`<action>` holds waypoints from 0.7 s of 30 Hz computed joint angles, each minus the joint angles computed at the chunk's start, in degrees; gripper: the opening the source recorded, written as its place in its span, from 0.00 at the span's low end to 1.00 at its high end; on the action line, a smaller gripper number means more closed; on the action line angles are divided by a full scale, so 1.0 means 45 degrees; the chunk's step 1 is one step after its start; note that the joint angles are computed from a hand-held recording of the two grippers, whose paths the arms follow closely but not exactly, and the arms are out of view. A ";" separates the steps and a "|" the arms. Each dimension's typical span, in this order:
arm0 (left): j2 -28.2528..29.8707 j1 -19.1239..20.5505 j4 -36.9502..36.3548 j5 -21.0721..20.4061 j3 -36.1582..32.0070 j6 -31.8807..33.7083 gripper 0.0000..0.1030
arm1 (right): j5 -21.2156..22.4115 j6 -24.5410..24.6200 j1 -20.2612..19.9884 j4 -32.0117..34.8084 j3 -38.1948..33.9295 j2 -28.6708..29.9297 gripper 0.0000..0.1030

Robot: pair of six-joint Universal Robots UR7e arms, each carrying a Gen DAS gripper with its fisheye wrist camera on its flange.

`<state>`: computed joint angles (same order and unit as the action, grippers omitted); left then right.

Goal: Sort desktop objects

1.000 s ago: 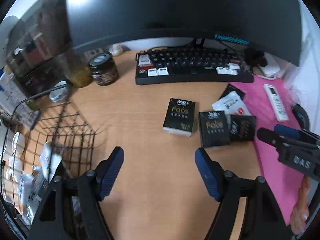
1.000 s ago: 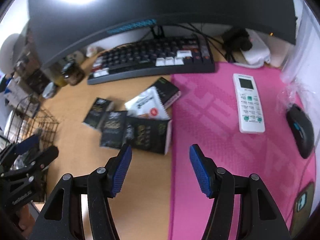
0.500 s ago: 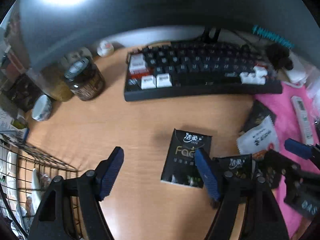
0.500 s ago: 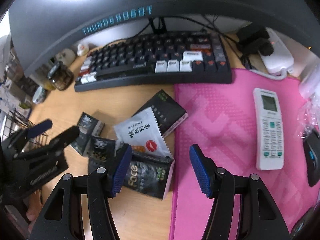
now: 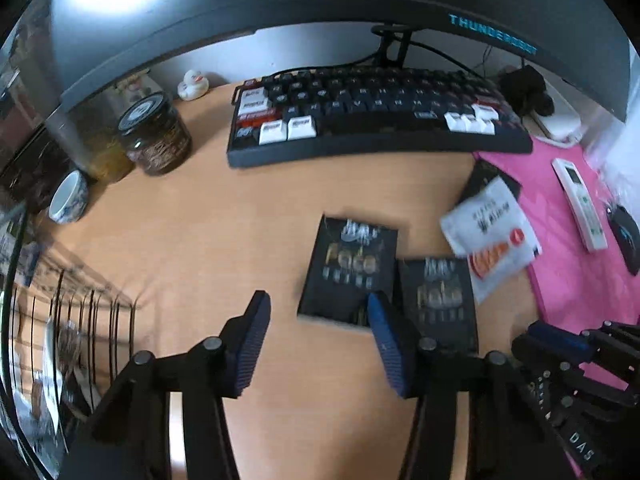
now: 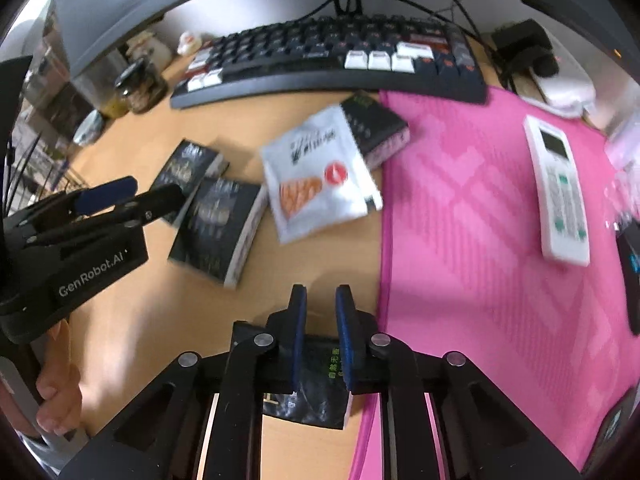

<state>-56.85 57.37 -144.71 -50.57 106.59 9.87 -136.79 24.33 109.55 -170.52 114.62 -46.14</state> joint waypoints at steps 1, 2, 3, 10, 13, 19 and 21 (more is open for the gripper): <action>-0.0155 -0.0006 0.0104 -0.0013 0.0122 -0.0067 0.55 | 0.0001 0.0104 0.0072 -0.0090 0.0148 -0.0036 0.14; -0.0295 -0.0003 0.0263 -0.0018 0.0210 -0.0147 0.55 | -0.0053 0.0253 0.0169 -0.0156 0.0301 -0.0068 0.14; -0.0436 -0.0004 0.0512 -0.0003 0.0274 -0.0297 0.55 | -0.0100 0.0429 0.0252 -0.0153 0.0412 -0.0115 0.14; -0.1065 -0.0199 0.0566 -0.0031 0.0771 -0.0491 0.55 | -0.0588 0.0479 0.0498 -0.0517 0.0255 -0.0230 0.15; -0.0727 -0.0048 0.0914 0.0141 0.0386 -0.0738 0.55 | -0.0329 0.0424 0.0160 -0.0087 -0.0337 0.0038 0.15; -0.0136 0.0277 0.1440 -0.0014 -0.0305 -0.0777 0.55 | 0.0018 -0.0129 -0.0218 -0.0062 -0.1075 0.0493 0.15; 0.0037 0.0369 0.1653 -0.0238 -0.0563 -0.0865 0.55 | 0.0040 -0.0321 -0.0273 -0.0087 -0.1308 0.0634 0.15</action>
<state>-56.68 59.03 -137.27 -51.64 104.06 5.98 -136.61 22.88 108.32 -170.91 108.74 -43.28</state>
